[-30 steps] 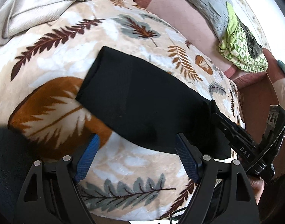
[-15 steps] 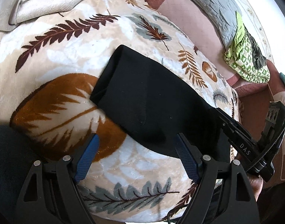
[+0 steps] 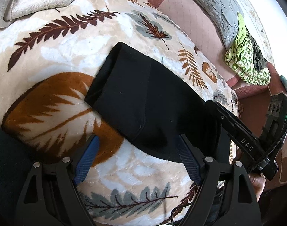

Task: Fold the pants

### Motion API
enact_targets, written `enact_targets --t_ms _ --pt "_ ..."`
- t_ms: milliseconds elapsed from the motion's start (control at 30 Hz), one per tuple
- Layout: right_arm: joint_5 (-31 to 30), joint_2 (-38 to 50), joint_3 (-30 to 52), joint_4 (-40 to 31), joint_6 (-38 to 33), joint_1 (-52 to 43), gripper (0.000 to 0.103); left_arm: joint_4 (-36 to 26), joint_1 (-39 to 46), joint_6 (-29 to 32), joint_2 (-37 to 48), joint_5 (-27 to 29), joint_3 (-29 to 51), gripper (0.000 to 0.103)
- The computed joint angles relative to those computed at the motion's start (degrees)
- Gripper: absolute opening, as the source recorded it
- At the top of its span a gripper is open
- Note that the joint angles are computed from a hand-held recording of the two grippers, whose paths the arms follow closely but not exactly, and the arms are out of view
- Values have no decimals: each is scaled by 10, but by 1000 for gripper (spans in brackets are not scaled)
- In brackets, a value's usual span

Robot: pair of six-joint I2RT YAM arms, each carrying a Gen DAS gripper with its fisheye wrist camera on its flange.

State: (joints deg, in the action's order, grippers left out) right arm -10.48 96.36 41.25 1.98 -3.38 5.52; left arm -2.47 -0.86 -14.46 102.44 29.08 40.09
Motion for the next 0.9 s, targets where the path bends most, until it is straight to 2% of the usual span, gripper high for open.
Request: enact_targets --t_ms 200,400,433,500,567,667,733,767,833,867,900 --pt "-18 34 50 -11 -12 19 57 6 4 -4 8 11 2 86" --pt "-58 125 160 -53 -31 52 61 18 1 -10 25 37 9 103" --pt "-60 142 182 -62 -38 58 61 15 1 -11 29 40 14 103" --pt "-79 185 240 -91 -56 70 70 9 0 -18 37 40 24 103" --pt "-94 220 281 -117 -70 78 73 9 1 -27 42 43 30 103" --pt "-91 271 329 -139 -90 101 73 17 3 -32 44 48 28 103" --pt "-88 298 344 -146 -95 111 71 29 4 -34 41 46 20 103" --pt "-87 304 344 -144 -95 114 59 39 1 -36 37 41 13 103" --pt "-81 296 318 -109 -90 118 45 55 -5 -38 31 30 4 103" --pt "-91 289 310 -105 -89 115 32 65 -8 -40 27 23 -2 103" --pt "-97 279 301 -102 -85 112 28 73 -11 -43 24 17 -6 103"
